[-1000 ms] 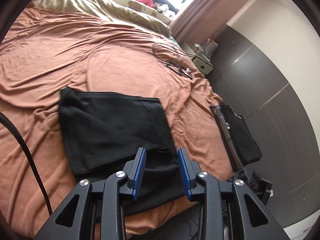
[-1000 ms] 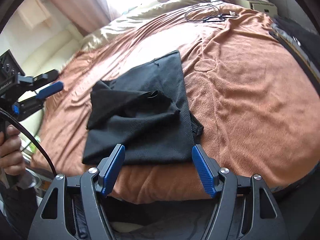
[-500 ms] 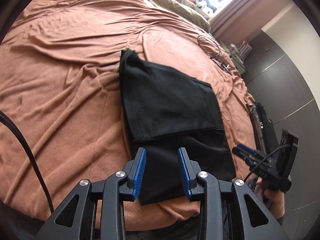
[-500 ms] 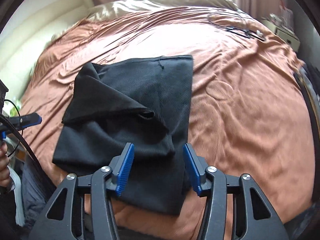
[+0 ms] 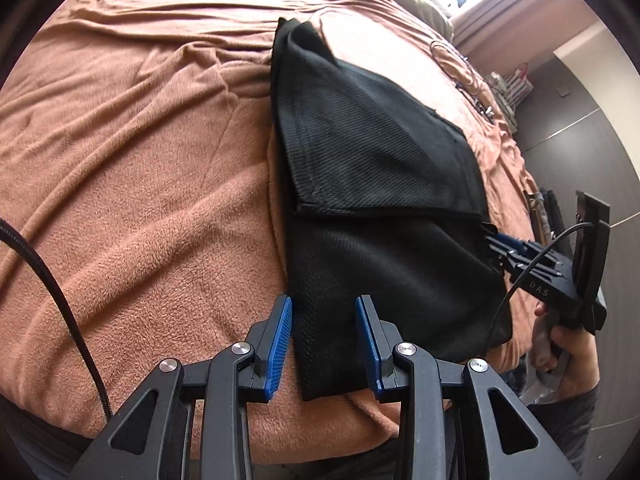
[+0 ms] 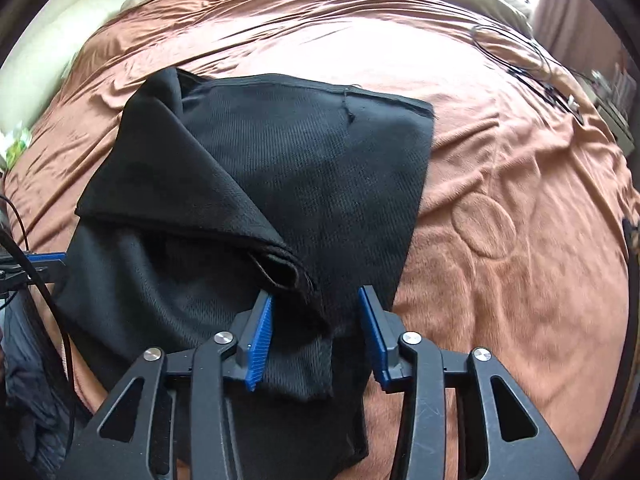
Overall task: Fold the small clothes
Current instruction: 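Close the right tool on the folded shirt's other side edge, then fold the gripped edge over with the right tool and open it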
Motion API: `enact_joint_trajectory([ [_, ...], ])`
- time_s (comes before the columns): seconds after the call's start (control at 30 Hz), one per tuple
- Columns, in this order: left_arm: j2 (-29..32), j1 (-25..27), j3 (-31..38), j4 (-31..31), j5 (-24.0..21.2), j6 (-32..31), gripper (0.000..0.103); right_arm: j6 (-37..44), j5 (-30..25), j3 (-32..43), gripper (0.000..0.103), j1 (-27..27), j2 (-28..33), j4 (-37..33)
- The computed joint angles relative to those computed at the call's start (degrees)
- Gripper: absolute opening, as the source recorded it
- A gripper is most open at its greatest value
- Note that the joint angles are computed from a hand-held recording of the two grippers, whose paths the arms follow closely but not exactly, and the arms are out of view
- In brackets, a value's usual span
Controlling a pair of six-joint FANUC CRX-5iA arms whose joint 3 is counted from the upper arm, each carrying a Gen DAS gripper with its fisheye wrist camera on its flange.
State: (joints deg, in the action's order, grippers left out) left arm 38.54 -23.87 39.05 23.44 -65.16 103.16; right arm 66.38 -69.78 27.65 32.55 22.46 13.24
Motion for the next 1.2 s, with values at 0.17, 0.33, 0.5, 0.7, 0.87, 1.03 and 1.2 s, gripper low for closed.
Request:
enact_joint_trajectory([
  [0.17,0.0,0.1,-0.6,0.0,0.0,0.3,0.032,4.6,1.7,0.5,0.030,-0.2,0.7,-0.3],
  [0.33,0.0,0.2,-1.1,0.5,0.4,0.3,0.030,8.9,1.9,1.3,0.029,-0.5,1.8,-1.6],
  [0.5,-0.2,0.8,-1.9,1.9,0.4,-1.0,0.030,8.4,3.3,0.1,0.009,-0.8,1.0,-2.2],
  [0.7,-1.6,1.3,-4.0,3.0,1.7,-2.7,0.030,3.0,3.0,-2.5,0.004,1.2,-1.6,1.9],
  [0.87,-2.7,1.6,-5.9,4.2,2.6,-4.4,0.030,-1.2,0.7,-3.3,0.004,2.1,-3.5,2.6],
  [1.03,-4.1,1.9,-8.3,4.8,3.2,-6.1,0.030,-6.6,-2.3,-3.8,0.004,2.9,-4.6,2.9],
  [1.2,-4.7,2.0,-9.7,5.9,3.0,-7.8,0.030,-9.4,-2.2,-5.9,0.004,3.7,-5.9,3.6],
])
